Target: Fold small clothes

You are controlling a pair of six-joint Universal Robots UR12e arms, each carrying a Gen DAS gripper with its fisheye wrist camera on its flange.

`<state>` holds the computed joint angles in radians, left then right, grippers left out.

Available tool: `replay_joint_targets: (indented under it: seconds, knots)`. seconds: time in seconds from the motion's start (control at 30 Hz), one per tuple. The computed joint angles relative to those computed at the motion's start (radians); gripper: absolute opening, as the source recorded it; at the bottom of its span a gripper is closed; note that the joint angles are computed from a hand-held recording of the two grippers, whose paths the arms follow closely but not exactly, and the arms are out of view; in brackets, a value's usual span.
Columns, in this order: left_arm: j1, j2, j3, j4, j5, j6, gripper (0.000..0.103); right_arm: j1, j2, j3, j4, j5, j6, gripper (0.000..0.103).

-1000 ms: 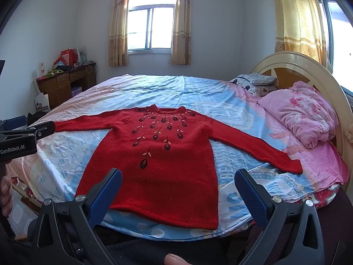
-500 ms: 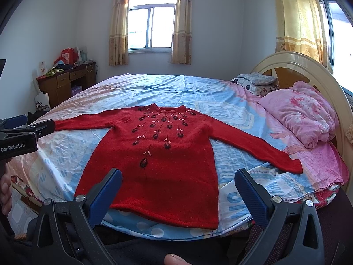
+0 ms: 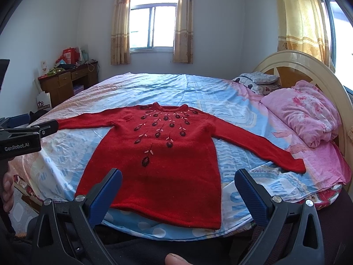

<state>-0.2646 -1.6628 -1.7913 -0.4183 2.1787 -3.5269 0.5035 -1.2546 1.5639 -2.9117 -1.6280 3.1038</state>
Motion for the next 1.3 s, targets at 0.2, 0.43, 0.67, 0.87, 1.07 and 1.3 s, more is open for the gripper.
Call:
replay_joint_targets:
  seconds: [0.2,0.43,0.67,0.87,1.07,1.3]
  knots:
    - [0.023,-0.034,0.02,-0.007,0.019,0.022,0.103,-0.026,0.023,-0.021,0.031,0.036,0.028,0.102]
    - [0.052,-0.091,0.073,-0.054,-0.009,0.058,0.103,-0.064,0.056,-0.057,0.067,0.026,0.111,0.102]
    - [0.074,-0.148,0.121,-0.057,-0.045,0.084,0.103,-0.112,0.104,-0.121,0.154,0.004,0.185,0.102]
    - [0.093,-0.206,0.173,-0.076,-0.06,0.1,0.103,-0.158,0.16,-0.187,0.226,-0.038,0.248,0.102]
    - [0.116,-0.262,0.226,-0.092,-0.099,0.091,0.103,-0.207,0.206,-0.259,0.303,-0.064,0.33,0.095]
    - [0.127,-0.316,0.28,-0.13,-0.073,0.092,0.103,-0.263,0.242,-0.318,0.359,-0.101,0.435,0.089]
